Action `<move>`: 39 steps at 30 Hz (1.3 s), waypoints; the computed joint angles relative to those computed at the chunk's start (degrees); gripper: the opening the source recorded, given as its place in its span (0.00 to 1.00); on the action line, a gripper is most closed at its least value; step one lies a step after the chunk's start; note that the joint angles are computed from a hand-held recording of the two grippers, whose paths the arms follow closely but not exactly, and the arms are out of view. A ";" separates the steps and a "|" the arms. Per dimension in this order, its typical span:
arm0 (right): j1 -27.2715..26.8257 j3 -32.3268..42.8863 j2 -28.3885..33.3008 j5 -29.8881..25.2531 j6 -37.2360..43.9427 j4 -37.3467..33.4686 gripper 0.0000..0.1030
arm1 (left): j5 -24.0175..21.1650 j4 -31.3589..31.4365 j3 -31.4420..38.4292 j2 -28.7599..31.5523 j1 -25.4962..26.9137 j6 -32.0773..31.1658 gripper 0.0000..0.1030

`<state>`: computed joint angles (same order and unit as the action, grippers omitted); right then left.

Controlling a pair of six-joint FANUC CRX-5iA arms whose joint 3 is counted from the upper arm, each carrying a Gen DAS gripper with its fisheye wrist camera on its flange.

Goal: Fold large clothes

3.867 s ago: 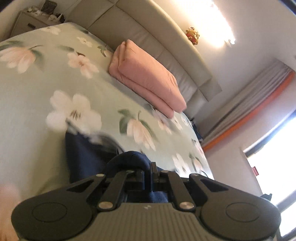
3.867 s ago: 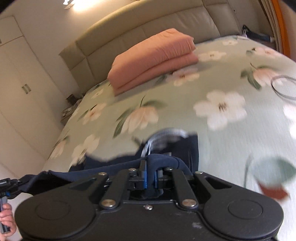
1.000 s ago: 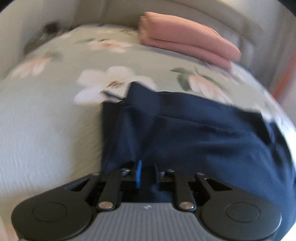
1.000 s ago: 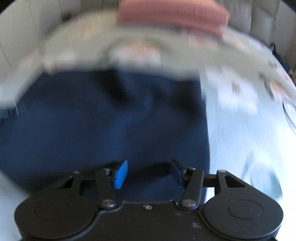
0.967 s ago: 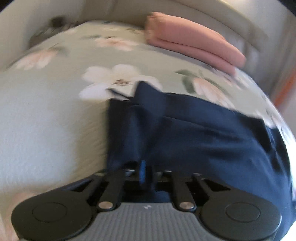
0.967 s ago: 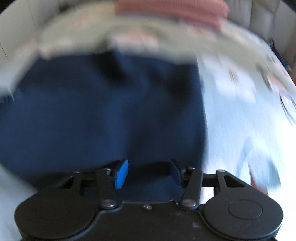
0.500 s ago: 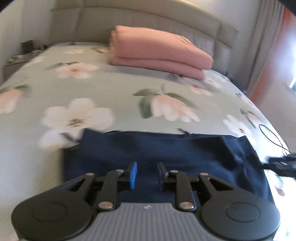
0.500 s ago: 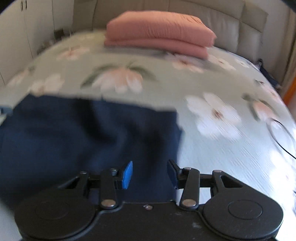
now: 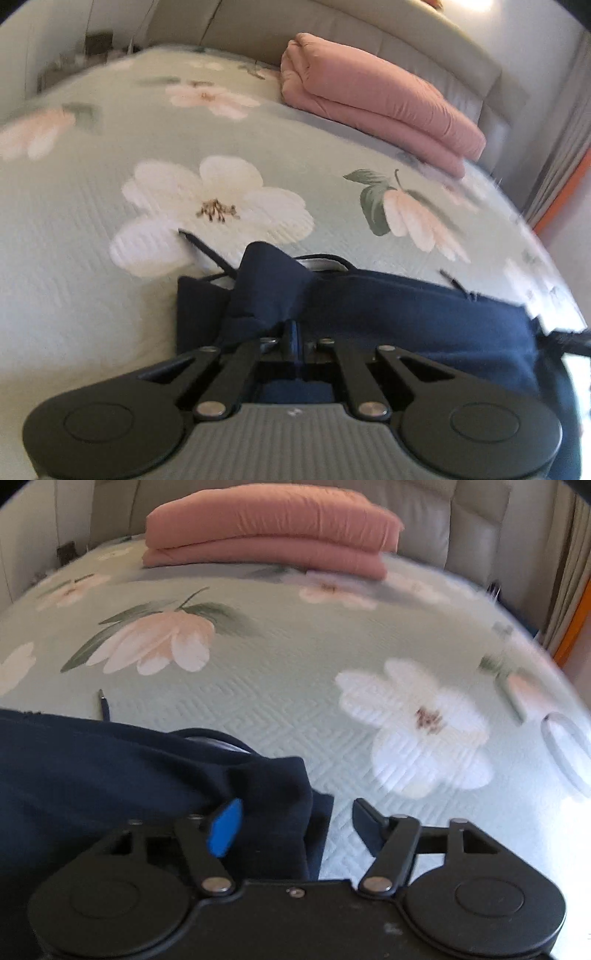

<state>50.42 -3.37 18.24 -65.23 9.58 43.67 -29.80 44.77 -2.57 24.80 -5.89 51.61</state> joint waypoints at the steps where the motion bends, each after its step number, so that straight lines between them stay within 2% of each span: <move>1: 1.23 -1.09 -1.33 -0.97 -1.64 1.60 0.55 | -0.38 -0.70 -0.57 -1.60 -0.28 -0.08 0.13; 2: 2.37 -3.06 -2.21 0.74 -3.80 3.93 0.55 | -0.81 1.59 -2.37 -3.57 -0.54 -2.94 0.20; 3: 4.00 -3.54 -3.29 1.47 -4.28 4.35 0.55 | -1.10 6.89 -4.98 -5.37 -1.34 -8.41 0.24; 4: 6.39 -4.91 -5.61 2.45 -4.34 3.09 0.55 | -1.64 10.82 -7.11 -6.71 -2.28 -12.69 0.26; 5: 7.95 -4.27 -5.98 3.95 -2.68 0.52 0.55 | -3.06 11.76 -8.88 -8.19 -2.83 -14.37 0.30; 8: 12.39 -2.33 -5.34 3.14 0.38 -6.62 0.54 | -6.67 3.51 -11.08 -10.67 -2.88 -7.71 0.31; 9: 14.15 -3.67 -5.78 2.21 -1.37 -6.20 0.54 | -5.65 1.64 -13.12 -11.85 -2.71 -5.98 0.30; 10: 15.34 -5.57 -6.96 2.02 -3.69 -5.43 0.54 | -4.89 2.77 -16.00 -13.25 -2.05 -6.19 0.30; 11: 16.27 -7.17 -8.50 1.98 -6.17 -5.96 0.54 | -4.36 6.90 -19.68 -14.94 -0.97 -8.04 0.23; 12: 17.01 -8.39 -10.07 1.66 -8.54 -7.00 0.54 | -5.09 8.65 -22.05 -16.26 0.75 -7.46 0.06; 13: 17.87 -9.05 -11.23 0.35 -10.47 -8.28 0.54 | -6.25 7.39 -23.19 -17.24 2.82 -4.69 0.03; 15: 19.89 -10.02 -12.95 -2.58 -12.27 -11.24 0.54 | -8.70 9.23 -27.40 -19.55 6.74 -2.68 0.03; 16: 21.00 -9.53 -13.05 -4.91 -11.90 -14.24 0.54 | -10.50 12.94 -29.79 -20.49 8.29 -4.02 0.03; 17: 22.34 -9.71 -13.46 -6.50 -12.70 -15.69 0.54 | -12.46 13.65 -30.96 -21.34 10.07 -2.65 0.03; 18: 23.66 -10.19 -14.17 -7.32 -14.39 -15.43 0.54 | -13.28 11.89 -31.03 -22.24 11.11 -0.86 0.03; 20: 25.44 -8.53 -14.32 -9.86 -16.45 -14.01 0.53 | -13.23 4.43 -29.72 -24.74 11.92 4.46 0.03; 22: 26.69 -7.58 -13.86 -9.06 -19.34 -8.46 0.53 | -13.28 0.34 -28.47 -26.63 11.19 6.76 0.13; 24: 26.09 -5.61 -12.03 -5.99 -20.07 -4.70 0.53 | -11.89 1.69 -29.50 -28.67 9.71 3.76 0.29; 25: 25.21 -3.79 -10.25 -3.96 -19.04 -4.34 0.53 | -10.68 -1.11 -28.84 -29.16 8.66 4.99 0.35; 26: 24.27 -1.46 -7.99 -2.68 -17.06 -5.19 0.53 | -10.19 -6.78 -27.31 -29.30 8.03 9.22 0.45; 27: 23.54 0.50 -6.15 -2.09 -14.92 -6.58 0.54 | -10.13 -9.45 -27.01 -29.47 7.90 12.06 0.45; 28: 23.10 2.86 -3.77 -2.84 -12.60 -8.14 0.54 | -10.97 -9.12 -27.63 -29.82 8.56 12.67 0.44; 30: 23.05 5.00 -1.29 -4.80 -10.74 -10.44 0.54 | -12.63 -4.58 -30.24 -30.94 10.48 11.08 0.44; 33: 24.31 5.53 -2.07 -7.69 -12.35 -14.38 0.54 | -14.53 -3.05 -32.33 -32.95 14.12 9.54 0.45; 36: 26.97 4.15 -3.82 -9.89 -13.74 -17.30 0.54 | -15.61 -5.90 -31.53 -33.88 16.23 12.41 0.45; 39: 28.95 3.67 -4.86 -10.23 -16.43 -17.39 0.55 | -17.09 -0.78 -31.86 -32.59 17.58 8.85 0.49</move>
<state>79.37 0.29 13.37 -75.46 -6.85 26.28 -46.88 43.99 -34.43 -7.80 11.69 60.46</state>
